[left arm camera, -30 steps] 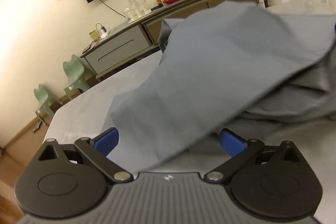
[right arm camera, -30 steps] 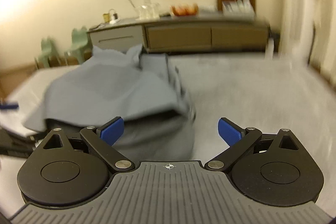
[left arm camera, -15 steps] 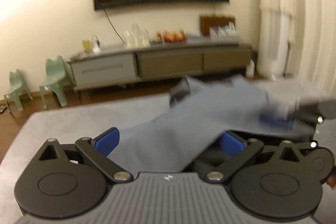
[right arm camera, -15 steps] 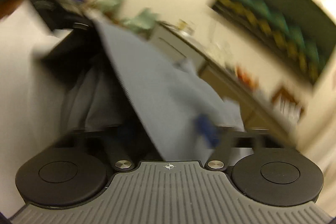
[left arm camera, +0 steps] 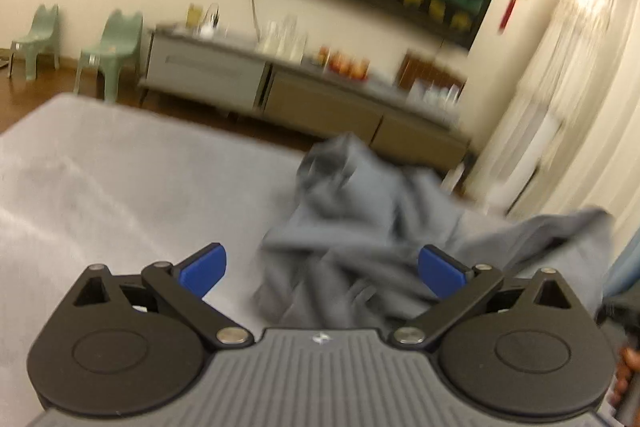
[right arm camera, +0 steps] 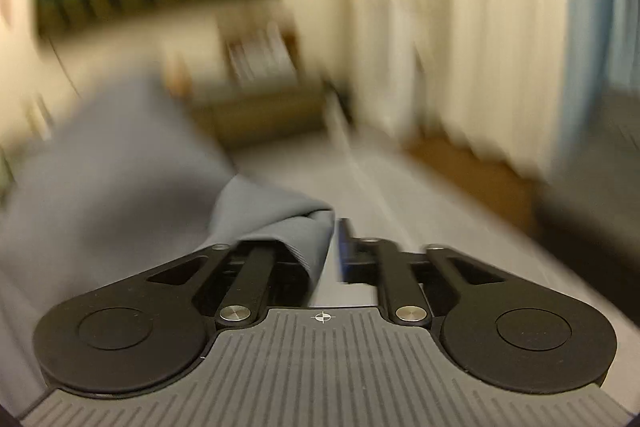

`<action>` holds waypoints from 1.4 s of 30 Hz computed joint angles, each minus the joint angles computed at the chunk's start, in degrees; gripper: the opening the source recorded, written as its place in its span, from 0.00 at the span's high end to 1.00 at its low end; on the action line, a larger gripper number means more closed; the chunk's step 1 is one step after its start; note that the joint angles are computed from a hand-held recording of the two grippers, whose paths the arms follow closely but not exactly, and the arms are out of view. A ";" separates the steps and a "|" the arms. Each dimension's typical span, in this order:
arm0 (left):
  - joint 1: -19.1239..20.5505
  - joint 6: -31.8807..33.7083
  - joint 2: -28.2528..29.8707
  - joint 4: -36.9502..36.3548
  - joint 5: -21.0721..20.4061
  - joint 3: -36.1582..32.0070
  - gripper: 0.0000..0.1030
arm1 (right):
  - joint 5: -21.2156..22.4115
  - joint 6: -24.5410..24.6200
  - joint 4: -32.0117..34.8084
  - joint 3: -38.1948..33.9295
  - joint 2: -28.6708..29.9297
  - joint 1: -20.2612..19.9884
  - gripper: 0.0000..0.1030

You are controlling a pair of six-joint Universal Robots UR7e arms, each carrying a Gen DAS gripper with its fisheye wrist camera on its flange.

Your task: Fold clothes

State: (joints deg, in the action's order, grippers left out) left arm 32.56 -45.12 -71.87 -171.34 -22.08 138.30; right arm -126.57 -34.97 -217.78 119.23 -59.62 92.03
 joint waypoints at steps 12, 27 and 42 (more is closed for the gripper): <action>12.32 7.03 4.49 -7.80 -10.54 -3.06 0.00 | 7.24 -20.52 -27.67 6.06 9.13 13.24 0.06; 16.18 23.98 12.34 -29.26 -19.08 -5.69 0.85 | 2.27 -21.51 -6.69 4.54 20.41 13.96 0.79; 9.84 23.58 -2.59 -37.91 3.37 5.40 0.86 | -9.78 -14.66 -0.54 1.33 5.77 14.00 0.43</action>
State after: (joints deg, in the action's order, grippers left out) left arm 42.40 -21.54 -74.45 -209.25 -18.71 143.70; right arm -136.35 -49.63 -218.32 120.56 -53.86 106.03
